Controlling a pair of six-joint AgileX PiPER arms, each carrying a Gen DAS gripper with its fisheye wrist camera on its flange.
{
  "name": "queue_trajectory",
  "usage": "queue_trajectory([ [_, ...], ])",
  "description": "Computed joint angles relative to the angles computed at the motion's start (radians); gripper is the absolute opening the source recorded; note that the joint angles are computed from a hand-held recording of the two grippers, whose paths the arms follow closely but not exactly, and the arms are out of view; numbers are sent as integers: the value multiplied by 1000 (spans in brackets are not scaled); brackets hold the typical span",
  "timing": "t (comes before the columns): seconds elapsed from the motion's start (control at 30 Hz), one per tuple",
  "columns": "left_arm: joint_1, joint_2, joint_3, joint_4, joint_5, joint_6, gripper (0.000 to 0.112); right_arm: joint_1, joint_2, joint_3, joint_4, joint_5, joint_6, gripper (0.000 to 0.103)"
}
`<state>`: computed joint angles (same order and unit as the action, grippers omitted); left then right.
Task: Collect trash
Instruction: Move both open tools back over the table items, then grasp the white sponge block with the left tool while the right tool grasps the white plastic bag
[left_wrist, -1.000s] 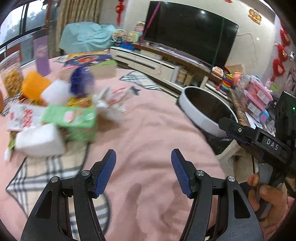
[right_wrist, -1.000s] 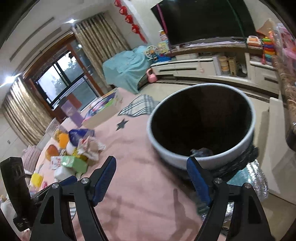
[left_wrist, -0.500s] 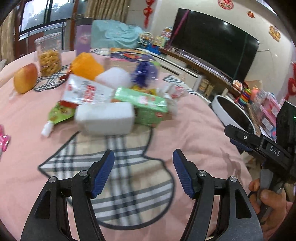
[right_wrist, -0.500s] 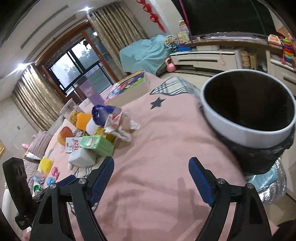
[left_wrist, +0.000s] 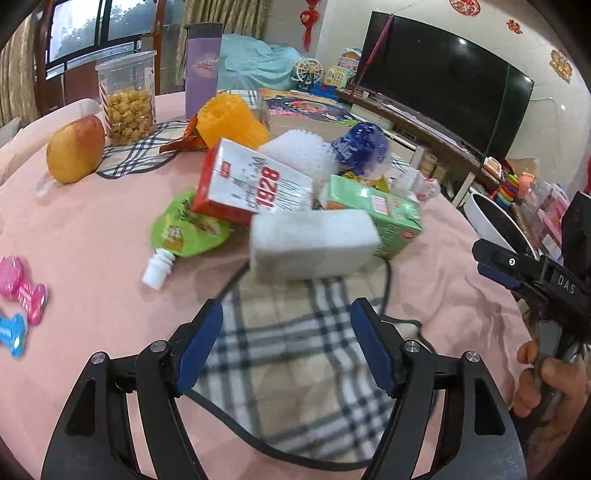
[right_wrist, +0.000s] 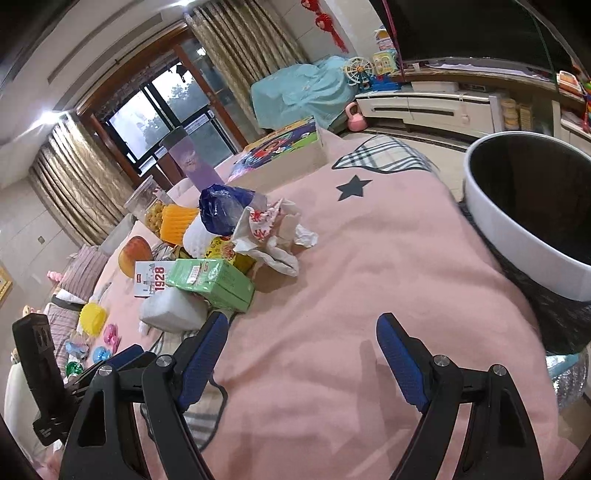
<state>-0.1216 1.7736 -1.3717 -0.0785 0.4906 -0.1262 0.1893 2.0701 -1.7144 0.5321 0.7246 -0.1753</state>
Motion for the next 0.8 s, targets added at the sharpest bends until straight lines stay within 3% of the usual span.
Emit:
queue_trajectory([
  [0.3, 85, 101, -155, -241, 89, 351, 77, 29, 149, -236, -27, 82, 58, 84],
  [0.5, 77, 162, -235, -282, 137, 437, 77, 46, 282, -440, -57, 152, 112, 84],
  [0.53, 71, 167, -240, -285, 141, 448, 75, 48, 303, -475, -63, 167, 121, 84],
  [0.63, 62, 161, -231, -303, 138, 481, 55, 51, 357, -556, -71, 193, 133, 80],
  [0.8, 52, 135, -200, -329, 125, 495, 32, 54, 343, -556, -54, 183, 89, 32],
])
